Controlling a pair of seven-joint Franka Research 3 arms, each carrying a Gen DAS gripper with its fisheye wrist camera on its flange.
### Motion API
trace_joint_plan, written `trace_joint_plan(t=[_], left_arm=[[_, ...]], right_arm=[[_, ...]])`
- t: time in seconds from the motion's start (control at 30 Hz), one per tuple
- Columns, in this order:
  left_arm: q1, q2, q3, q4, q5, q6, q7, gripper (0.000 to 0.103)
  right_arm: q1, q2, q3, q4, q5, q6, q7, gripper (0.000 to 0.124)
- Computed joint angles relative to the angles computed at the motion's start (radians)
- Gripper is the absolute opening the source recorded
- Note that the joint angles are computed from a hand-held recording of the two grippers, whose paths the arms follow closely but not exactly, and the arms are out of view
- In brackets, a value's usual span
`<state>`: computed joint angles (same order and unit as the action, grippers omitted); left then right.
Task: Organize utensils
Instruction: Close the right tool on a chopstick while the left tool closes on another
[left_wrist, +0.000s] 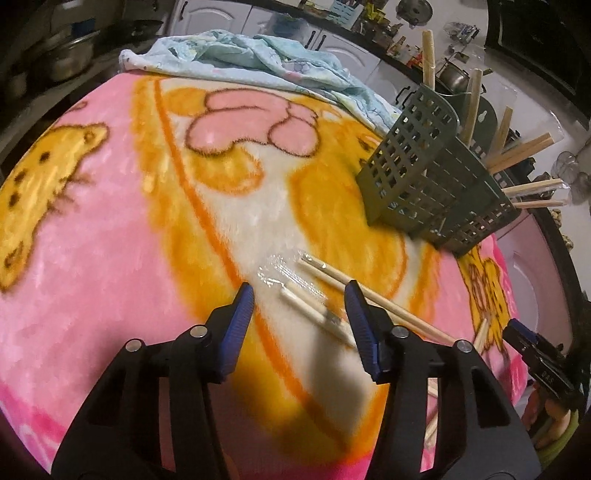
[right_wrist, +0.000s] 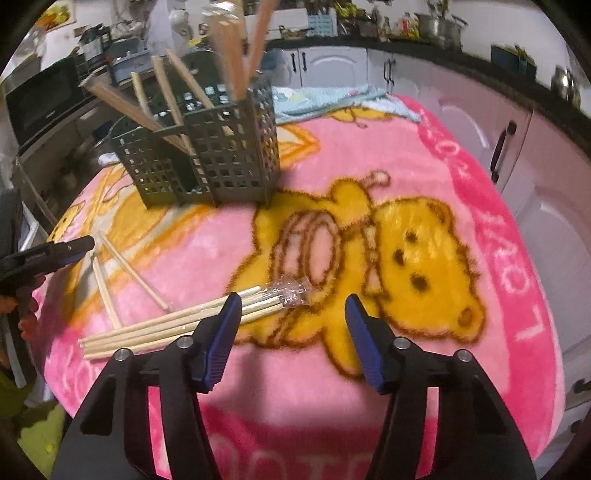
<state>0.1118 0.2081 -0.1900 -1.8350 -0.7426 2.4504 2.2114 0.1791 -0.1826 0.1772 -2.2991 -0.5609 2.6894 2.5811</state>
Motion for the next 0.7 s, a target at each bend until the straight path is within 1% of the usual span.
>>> trace_joint_plan(t=[0.1,0.27,0.33,0.43,0.57,0.63,0.7], left_arm=[[-0.006,0.007,-0.001,0.002,0.016,0.026,-0.009,0.036],[-0.004,0.01,-0.007,0.005,0.024,0.034,-0.014,0.035],[-0.004,0.01,-0.007,0.004,0.029,0.037,-0.017,0.035],[-0.004,0.013,-0.01,0.006,0.034,0.042,-0.017,0.035],[-0.008,0.018,-0.009,0.007,0.058,0.062,-0.03,0.024],[-0.003,0.024,-0.01,0.015,0.057,0.056,-0.032,0.019],[0.001,0.026,-0.012,0.018,0.059,0.055,-0.032,0.016]], right_arm=[[0.005,0.016,-0.025,-0.009,0.086,0.039,-0.015,0.051],[0.016,0.04,-0.056,-0.02,0.258,0.107,-0.06,0.043],[0.012,0.047,-0.053,-0.017,0.28,0.115,-0.062,0.039],[0.011,0.057,-0.049,-0.008,0.283,0.113,-0.079,0.021],[0.004,0.057,-0.043,-0.01,0.244,0.111,-0.065,0.002],[0.001,0.056,-0.039,-0.011,0.219,0.106,-0.052,0.002],[-0.003,0.051,-0.033,-0.009,0.181,0.089,-0.045,0.002]])
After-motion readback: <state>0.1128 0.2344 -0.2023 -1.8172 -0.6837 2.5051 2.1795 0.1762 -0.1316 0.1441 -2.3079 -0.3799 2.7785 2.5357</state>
